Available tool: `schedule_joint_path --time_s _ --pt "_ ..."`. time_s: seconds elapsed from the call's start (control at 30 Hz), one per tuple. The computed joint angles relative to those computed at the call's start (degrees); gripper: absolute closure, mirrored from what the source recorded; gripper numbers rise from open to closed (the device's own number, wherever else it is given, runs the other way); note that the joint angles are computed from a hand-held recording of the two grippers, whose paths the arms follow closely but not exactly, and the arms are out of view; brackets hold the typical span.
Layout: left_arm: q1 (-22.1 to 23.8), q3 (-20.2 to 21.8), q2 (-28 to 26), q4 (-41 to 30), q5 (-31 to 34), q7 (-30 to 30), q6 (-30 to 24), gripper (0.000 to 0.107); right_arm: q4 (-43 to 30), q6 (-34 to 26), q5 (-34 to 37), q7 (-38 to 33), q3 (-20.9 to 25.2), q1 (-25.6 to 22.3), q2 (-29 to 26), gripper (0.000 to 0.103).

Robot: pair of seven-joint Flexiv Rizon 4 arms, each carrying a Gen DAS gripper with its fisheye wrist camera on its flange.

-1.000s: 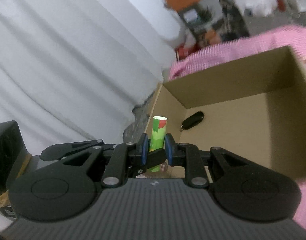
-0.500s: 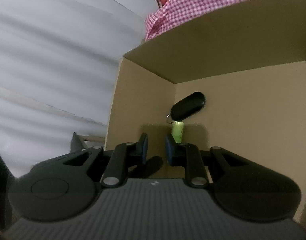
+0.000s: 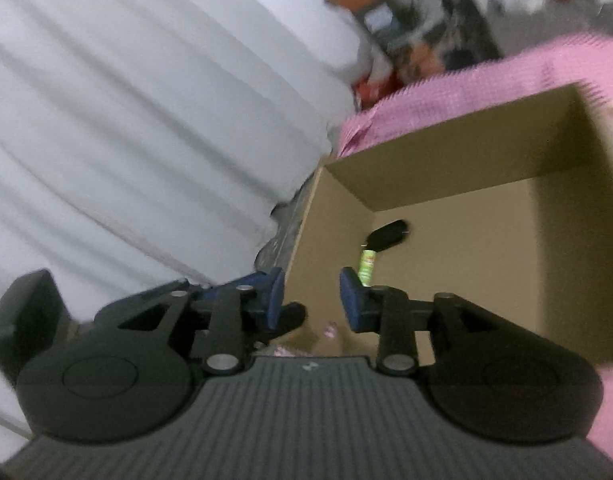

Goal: Organize rigid objects
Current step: 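Withdraw the right tool from the box toward the black cylinder, then grasp the black cylinder upright with the right tool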

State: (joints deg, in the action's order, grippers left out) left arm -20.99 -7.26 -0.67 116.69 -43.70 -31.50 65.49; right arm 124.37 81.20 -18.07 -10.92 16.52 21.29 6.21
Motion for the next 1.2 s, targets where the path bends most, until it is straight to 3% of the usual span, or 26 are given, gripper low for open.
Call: schedule_joint_path --time_s 0.07,0.13,0.27,0.4,0.6,0.67,0.93,1.03,1.2 --pt "-1.49 0.04 3.04 3.06 -4.66 5.25 -1.96 0.038 4.51 -2.37 -7.05 8.11 3.25 -3.36 6.31 0.058" --pt "-3.01 0.56 5.26 5.34 -6.71 8.22 -4.93 0.035 8.09 -6.68 -9.48 13.49 6.38 -5.14 12.27 0.056" --pt "-6.63 0.50 7.46 9.80 -9.80 13.75 -5.95 0.033 13.95 -16.57 -6.38 21.54 11.04 -3.32 22.11 0.056" --pt "-9.74 -0.85 6.65 13.16 -10.58 15.49 -3.38 0.034 19.58 -18.47 -4.65 31.20 14.82 -1.52 25.27 0.056" --pt "-12.37 -3.35 1.78 14.81 -7.09 14.86 3.33 0.049 25.21 -12.80 -10.81 43.42 15.85 -2.96 22.77 0.062" --pt "-12.77 -4.05 0.45 15.49 -5.22 14.06 5.98 0.060 26.44 -7.98 -15.63 46.45 15.09 -5.51 20.04 0.065" --pt "-10.59 -5.38 -4.32 12.81 5.84 4.64 7.23 0.084 27.55 0.40 -27.93 50.31 11.63 -10.53 13.40 0.075" --pt "-9.62 -6.02 -4.55 12.13 6.52 3.53 5.37 0.084 27.84 4.42 -33.84 53.30 11.10 -13.88 11.07 0.078" --pt "-9.27 -6.39 -5.30 11.13 9.00 1.90 5.20 0.083 28.21 3.81 -33.04 52.53 9.49 -11.93 11.18 0.078"
